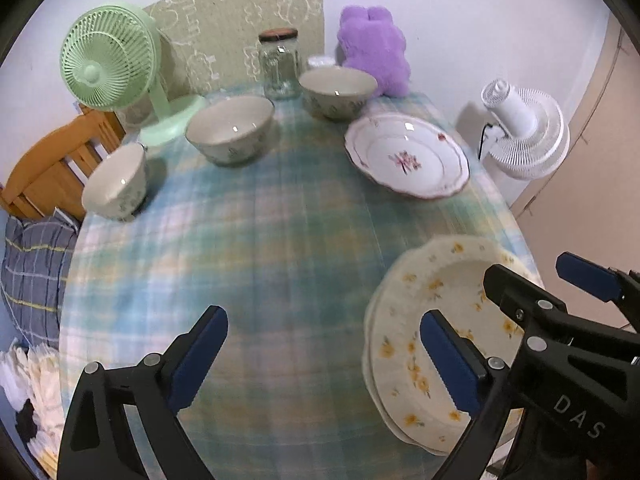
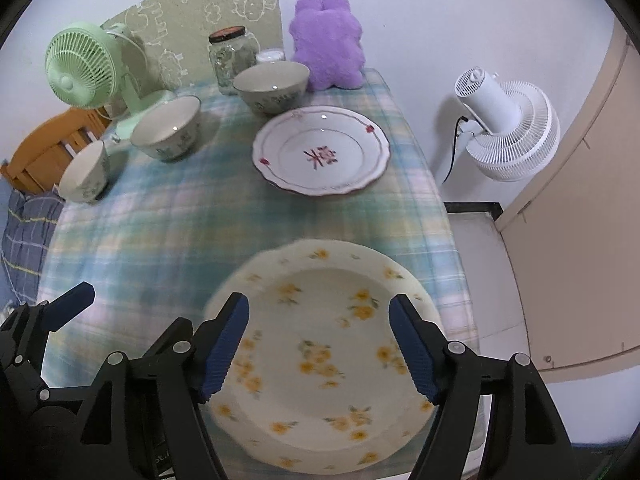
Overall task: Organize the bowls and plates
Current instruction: 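Move both tools toward the white red-patterned plate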
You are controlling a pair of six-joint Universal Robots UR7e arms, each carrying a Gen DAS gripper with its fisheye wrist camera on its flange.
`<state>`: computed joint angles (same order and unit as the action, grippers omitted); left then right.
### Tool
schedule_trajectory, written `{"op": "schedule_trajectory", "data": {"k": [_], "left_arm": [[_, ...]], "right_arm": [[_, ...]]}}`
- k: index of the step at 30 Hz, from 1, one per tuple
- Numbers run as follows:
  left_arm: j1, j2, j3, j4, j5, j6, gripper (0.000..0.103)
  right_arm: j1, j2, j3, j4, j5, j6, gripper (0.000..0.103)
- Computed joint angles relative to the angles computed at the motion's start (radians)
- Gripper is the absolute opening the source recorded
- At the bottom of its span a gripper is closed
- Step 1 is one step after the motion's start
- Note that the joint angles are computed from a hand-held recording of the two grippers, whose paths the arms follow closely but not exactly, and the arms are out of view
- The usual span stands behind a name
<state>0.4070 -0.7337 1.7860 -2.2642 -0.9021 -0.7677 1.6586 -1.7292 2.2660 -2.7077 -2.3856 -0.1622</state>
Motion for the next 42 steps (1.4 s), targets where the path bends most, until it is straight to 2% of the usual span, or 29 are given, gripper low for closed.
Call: {"op": "schedule_trajectory", "data": {"k": [6,11,14,20,23,26,29,36,42], "left_arm": [[0.034,-0.018,0.0,-0.104,0.02,0.123,0.098],[0.051,0.005,-0.042,-0.147,0.036,0.202,0.096],[0.056,0.031,-0.079,-0.16,0.047,0.23,0.096],[0.071,0.117,-0.185,-0.189,0.07,0.247,0.096],[0.083,0.172,-0.248,-0.194,0.081,0.255,0.096],[0.097,0.227,-0.324,-0.153,0.09,0.246,0.096],[0.112,0.285,-0.397,-0.118,0.102,0.233,0.096],[0.139,0.399,-0.548,-0.018,0.134,0.227,0.096],[0.166,0.484,-0.669,0.064,0.127,0.217,0.086]], "right_arm": [[0.072,0.078,-0.029,-0.102,-0.058,0.032,0.076],[0.075,0.125,-0.066,-0.158,-0.053,0.046,0.077],[0.074,0.141,-0.086,-0.2,-0.062,0.024,0.077],[0.018,0.162,-0.153,-0.234,0.01,-0.077,0.077],[-0.014,0.178,-0.186,-0.252,0.048,-0.141,0.083],[-0.073,0.193,-0.237,-0.221,0.126,-0.185,0.083],[-0.117,0.218,-0.284,-0.186,0.167,-0.214,0.083],[-0.173,0.304,-0.356,-0.246,0.16,-0.364,0.084],[-0.223,0.365,-0.418,-0.25,0.187,-0.442,0.084]]}}
